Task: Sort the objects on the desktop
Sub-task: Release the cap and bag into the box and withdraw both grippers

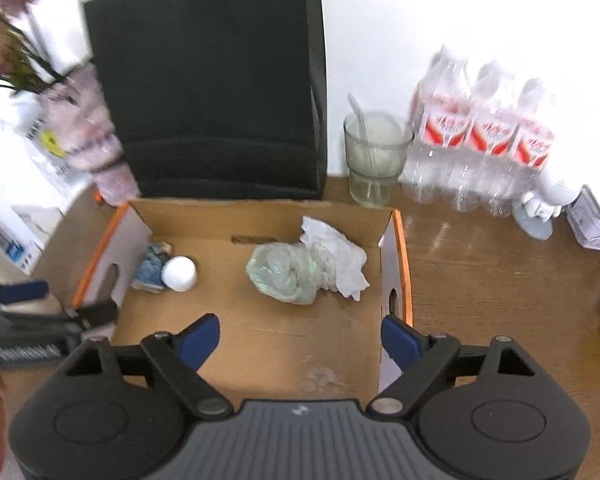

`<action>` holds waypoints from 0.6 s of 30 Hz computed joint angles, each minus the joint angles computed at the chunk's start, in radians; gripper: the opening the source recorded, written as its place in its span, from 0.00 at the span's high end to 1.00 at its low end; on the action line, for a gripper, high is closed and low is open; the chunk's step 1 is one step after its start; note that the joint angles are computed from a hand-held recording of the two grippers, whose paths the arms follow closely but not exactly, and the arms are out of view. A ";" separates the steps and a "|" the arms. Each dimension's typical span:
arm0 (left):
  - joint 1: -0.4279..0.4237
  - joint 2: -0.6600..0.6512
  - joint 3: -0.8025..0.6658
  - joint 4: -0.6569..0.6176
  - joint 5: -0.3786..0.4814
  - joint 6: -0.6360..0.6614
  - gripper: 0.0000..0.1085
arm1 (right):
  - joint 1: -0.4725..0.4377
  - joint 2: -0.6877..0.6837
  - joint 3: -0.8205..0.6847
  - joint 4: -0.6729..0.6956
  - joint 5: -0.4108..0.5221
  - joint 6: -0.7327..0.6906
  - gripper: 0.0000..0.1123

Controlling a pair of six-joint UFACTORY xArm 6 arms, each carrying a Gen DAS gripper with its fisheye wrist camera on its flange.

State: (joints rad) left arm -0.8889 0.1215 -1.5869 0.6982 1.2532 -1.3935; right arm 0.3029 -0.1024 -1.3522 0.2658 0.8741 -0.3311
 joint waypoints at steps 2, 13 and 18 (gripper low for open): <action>-0.084 -0.016 0.037 0.166 0.051 -0.088 0.05 | 0.013 -0.093 0.137 0.050 -0.142 -0.062 0.22; -0.323 -0.001 0.085 0.499 0.230 -0.278 0.05 | 0.039 -0.421 0.571 0.730 -0.502 -0.669 0.09; -0.402 0.006 0.070 0.476 0.309 -0.330 0.05 | 0.022 -0.512 0.644 0.722 -0.505 -0.656 0.08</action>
